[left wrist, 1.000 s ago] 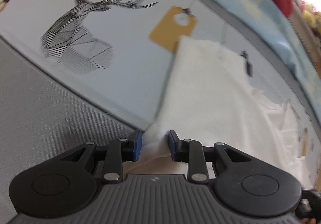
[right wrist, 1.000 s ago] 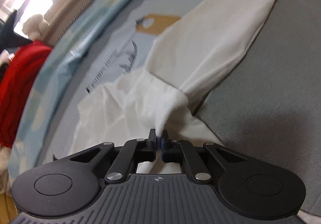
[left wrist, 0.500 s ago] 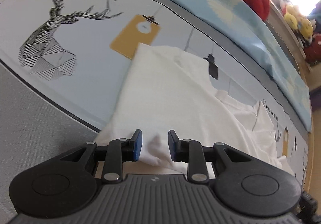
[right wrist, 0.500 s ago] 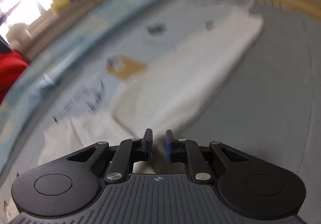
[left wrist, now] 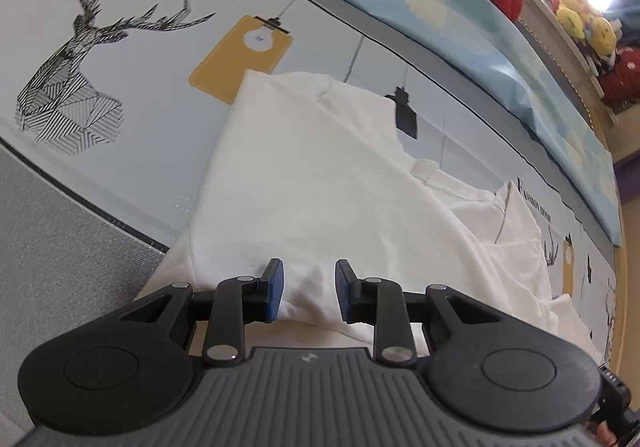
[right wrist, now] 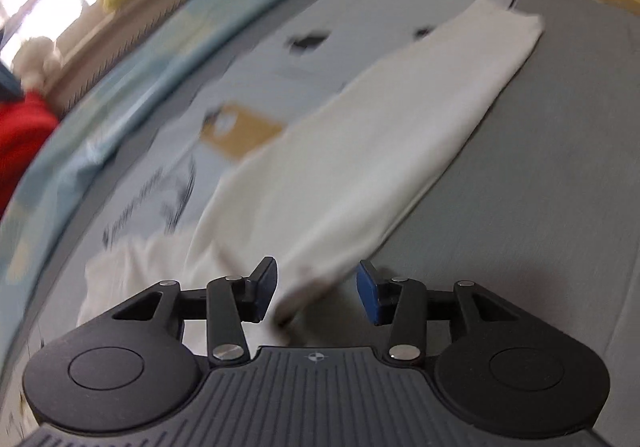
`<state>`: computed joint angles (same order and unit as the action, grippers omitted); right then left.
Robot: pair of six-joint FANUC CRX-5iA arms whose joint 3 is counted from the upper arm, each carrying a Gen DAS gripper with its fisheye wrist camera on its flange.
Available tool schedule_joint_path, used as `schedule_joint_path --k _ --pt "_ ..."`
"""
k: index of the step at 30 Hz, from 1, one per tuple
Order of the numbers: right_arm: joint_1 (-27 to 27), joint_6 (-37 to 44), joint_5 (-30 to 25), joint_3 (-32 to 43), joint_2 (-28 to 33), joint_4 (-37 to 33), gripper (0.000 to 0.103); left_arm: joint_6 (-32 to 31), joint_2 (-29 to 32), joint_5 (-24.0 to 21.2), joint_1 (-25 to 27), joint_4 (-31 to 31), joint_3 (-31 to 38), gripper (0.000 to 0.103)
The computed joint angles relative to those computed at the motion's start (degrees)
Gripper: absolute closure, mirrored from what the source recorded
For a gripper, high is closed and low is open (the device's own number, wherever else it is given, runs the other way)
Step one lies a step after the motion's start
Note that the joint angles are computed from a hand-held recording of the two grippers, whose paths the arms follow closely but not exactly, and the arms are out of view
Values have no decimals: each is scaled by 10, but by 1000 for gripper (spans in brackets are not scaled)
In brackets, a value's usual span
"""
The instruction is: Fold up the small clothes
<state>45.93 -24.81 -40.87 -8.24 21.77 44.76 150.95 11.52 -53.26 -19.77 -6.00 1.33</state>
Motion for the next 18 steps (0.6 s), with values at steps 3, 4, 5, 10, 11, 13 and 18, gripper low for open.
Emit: schedule_joint_path --k 3,4,5,10,11,13,18 --pt "-27 -35 4 -30 -16 19 57 -11 4 -4 -2 -1 6 73" --pt "-38 -53 10 -44 -22 28 57 -13 5 -4 -2 0 7 73" --pt "-48 -64 16 -54 -26 33 57 -15 5 -4 -1 0 7 73" --pt "-97 -119 48 -105 -46 64 57 -29 8 -3 -1 8 8 73" --pt "-105 -130 55 -115 -51 65 57 -33 9 -2 -1 10 8 73" --pt "-130 -168 89 -134 -55 85 56 -36 8 -1 -2 10 7 73" --pt "-181 -311 142 -174 -49 240 79 -37 5 -3 0 11 4 73"
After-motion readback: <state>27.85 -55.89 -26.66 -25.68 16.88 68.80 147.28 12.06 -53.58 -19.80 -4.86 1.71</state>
